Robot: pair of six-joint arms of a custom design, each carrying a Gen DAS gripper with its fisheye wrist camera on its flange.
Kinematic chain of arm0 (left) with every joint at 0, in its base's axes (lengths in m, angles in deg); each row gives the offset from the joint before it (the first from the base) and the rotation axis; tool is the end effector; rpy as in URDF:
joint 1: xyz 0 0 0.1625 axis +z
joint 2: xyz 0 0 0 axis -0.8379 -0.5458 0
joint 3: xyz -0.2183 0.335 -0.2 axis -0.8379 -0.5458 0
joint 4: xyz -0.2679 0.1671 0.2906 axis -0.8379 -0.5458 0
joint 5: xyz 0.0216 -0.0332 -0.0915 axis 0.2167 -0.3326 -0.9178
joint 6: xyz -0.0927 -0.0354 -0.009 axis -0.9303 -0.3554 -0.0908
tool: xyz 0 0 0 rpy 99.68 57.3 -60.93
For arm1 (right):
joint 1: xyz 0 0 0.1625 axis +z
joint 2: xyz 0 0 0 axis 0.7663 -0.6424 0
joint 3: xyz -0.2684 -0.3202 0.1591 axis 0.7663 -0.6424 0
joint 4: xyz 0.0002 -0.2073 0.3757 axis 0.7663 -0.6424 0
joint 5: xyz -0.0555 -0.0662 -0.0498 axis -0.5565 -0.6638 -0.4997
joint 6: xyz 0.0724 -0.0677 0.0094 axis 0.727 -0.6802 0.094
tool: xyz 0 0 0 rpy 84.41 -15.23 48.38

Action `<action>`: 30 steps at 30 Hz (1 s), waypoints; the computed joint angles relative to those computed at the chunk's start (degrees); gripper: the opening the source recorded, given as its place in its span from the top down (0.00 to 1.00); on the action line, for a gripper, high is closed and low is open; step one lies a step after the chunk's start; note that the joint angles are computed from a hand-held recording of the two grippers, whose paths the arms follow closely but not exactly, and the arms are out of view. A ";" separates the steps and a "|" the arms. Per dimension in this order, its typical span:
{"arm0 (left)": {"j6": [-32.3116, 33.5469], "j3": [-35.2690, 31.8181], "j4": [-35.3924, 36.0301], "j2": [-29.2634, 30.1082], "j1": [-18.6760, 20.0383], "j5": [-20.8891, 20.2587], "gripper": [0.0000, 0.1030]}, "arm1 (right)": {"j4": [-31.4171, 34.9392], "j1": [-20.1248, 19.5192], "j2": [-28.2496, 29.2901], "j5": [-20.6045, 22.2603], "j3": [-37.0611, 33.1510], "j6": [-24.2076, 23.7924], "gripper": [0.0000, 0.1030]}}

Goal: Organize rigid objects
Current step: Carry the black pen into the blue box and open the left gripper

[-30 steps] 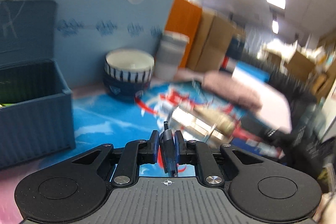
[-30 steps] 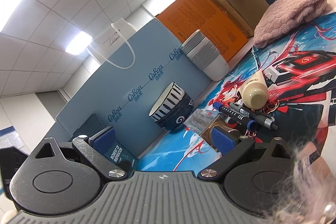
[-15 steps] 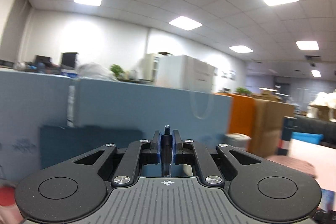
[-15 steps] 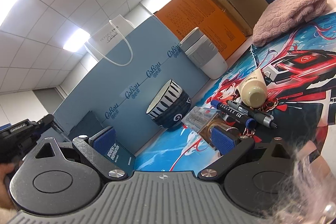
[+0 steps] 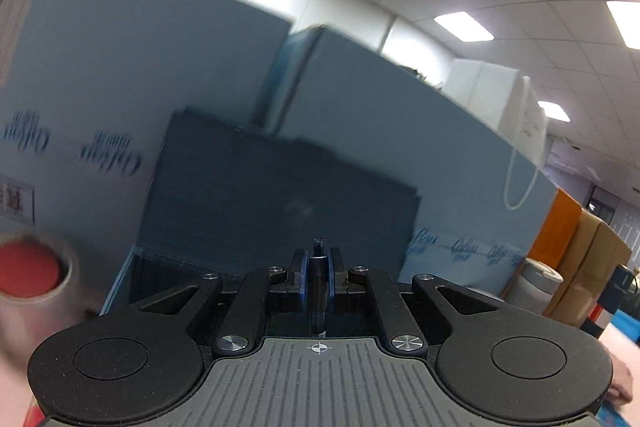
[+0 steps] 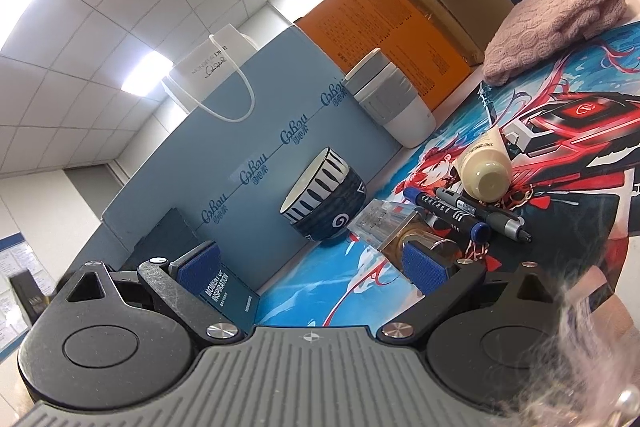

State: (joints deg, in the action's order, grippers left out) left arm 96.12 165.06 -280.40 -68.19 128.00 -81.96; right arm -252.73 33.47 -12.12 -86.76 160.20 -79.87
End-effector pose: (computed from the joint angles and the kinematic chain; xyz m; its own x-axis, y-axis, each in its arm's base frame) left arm -0.0698 -0.7263 0.2027 -0.9259 0.0668 -0.3719 0.3732 0.3149 -0.8727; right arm 0.0854 -0.5734 0.0731 -0.9971 -0.0672 0.0356 -0.0519 0.2580 -0.9647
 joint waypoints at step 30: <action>4.62 6.19 -1.57 -1.85 -4.51 14.04 0.15 | 0.72 0.09 0.11 -0.44 -0.13 -0.59 0.05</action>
